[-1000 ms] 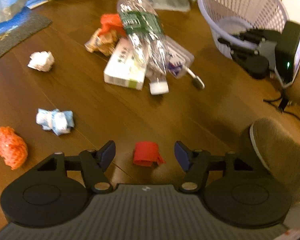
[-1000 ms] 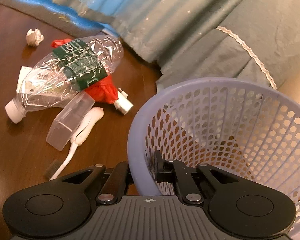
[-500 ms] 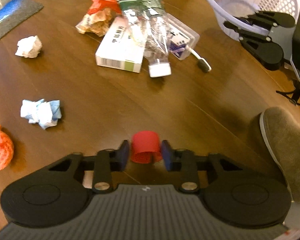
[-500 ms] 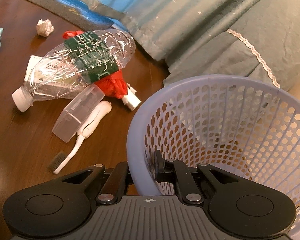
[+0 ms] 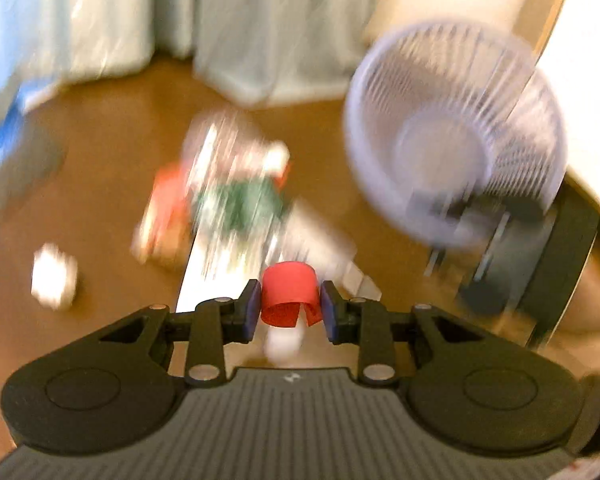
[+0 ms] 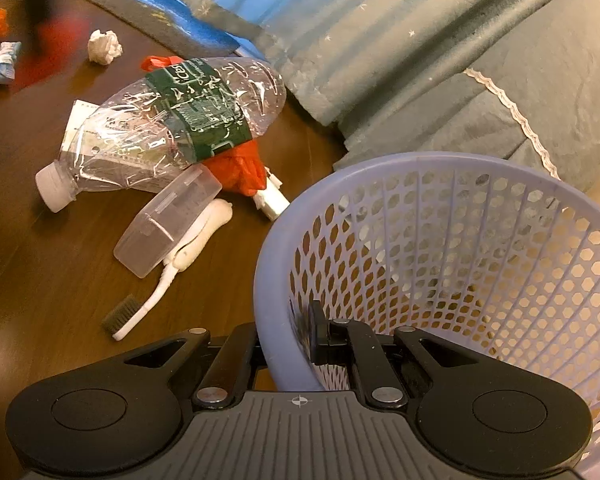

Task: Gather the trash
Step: 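Carry the red cap with the left tool over the basket and release, then grasp the orange mesh net with the left tool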

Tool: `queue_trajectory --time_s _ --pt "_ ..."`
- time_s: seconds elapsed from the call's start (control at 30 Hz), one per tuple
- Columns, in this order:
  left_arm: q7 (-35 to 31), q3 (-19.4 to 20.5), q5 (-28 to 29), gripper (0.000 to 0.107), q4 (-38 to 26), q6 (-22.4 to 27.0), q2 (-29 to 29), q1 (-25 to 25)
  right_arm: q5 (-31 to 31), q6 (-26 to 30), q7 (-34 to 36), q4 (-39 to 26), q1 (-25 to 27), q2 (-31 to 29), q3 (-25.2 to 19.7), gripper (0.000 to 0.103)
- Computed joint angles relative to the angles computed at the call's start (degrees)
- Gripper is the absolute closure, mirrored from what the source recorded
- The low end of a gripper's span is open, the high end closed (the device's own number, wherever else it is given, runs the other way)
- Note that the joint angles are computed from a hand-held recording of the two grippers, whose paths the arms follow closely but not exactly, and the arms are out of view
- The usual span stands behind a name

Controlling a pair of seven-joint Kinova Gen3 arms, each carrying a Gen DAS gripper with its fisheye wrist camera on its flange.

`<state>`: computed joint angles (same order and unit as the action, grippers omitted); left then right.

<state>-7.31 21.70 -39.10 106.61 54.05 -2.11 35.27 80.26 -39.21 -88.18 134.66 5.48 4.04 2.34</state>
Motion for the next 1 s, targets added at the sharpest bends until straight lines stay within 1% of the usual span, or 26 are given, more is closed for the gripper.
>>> queue_trajectory --time_s 0.07,0.17,0.2,0.23,0.27,0.3,0.37,0.4,0.43,0.47,0.5,0.57,0.7,0.8,1.0 --pt "-4.7 -1.1 -2.8 0.081 -3.9 -1.9 1.3 -1.0 0.7 -0.5 -0.4 0.0 0.2 0.0 0.2 0.099" --pt "-11.1 -2.9 -4.6 0.08 -9.1 -8.1 4.3 -2.7 0.9 -0.8 -0.6 0.1 0.3 -0.1 0.3 0.099" --pt "-11.9 -4.2 -5.3 0.073 -10.4 -10.4 5.3 -2.3 0.8 -0.9 -0.6 0.1 0.3 -0.1 0.3 0.099" --pt "-11.8 -4.9 -6.3 0.053 -11.2 -12.7 6.2 -2.5 0.9 -0.9 -0.7 0.0 0.3 0.0 0.3 0.099" --pt "-10.7 -6.1 -7.9 0.049 -11.5 -14.2 6.8 -1.6 0.9 -0.9 -0.7 0.0 0.3 0.0 0.3 0.099" --pt "-9.1 -7.3 -9.7 0.048 -11.7 -14.8 7.3 -0.4 0.9 -1.0 -0.8 0.0 0.4 0.0 0.3 0.099" --pt "-6.2 -8.0 -11.4 0.048 -11.0 -13.9 7.0 0.5 1.2 -1.1 -1.4 -0.1 0.4 0.1 0.3 0.099" --pt "-5.2 -8.1 -11.6 0.048 -10.2 -12.9 6.6 0.7 1.5 -1.1 -1.9 -0.4 0.4 0.1 0.3 0.099" --pt "-4.1 -7.5 -11.7 0.048 -9.2 -11.0 5.9 0.5 1.6 -1.3 -2.4 -0.6 0.5 0.2 0.3 0.099" --pt "-2.8 -7.9 -11.4 0.048 -7.8 -8.7 5.1 1.3 1.7 -1.4 -2.9 -0.7 0.5 0.1 0.3 0.099" --pt "-2.2 -7.6 -10.1 0.048 -6.5 -6.6 4.1 1.0 1.7 -1.3 -3.4 -0.8 0.4 0.1 0.3 0.099" --pt "-1.2 -6.5 -7.1 0.048 -4.0 -2.0 2.4 0.3 1.6 -1.3 -3.7 -0.8 0.4 0.1 0.3 0.099" --pt "3.2 -2.8 -3.8 0.048 1.1 6.7 -0.6 -0.5 1.8 -1.5 -3.9 -0.9 0.5 0.2 0.4 0.099" --pt "7.2 -0.6 -1.3 0.048 4.1 10.9 -1.8 -0.7 1.4 -1.2 -3.5 -0.7 0.4 0.0 0.3 0.099" --pt "17.6 4.5 2.6 0.048 9.5 18.3 -5.1 0.2 0.8 0.2 -3.4 -0.5 -0.3 -0.3 -0.1 0.099"
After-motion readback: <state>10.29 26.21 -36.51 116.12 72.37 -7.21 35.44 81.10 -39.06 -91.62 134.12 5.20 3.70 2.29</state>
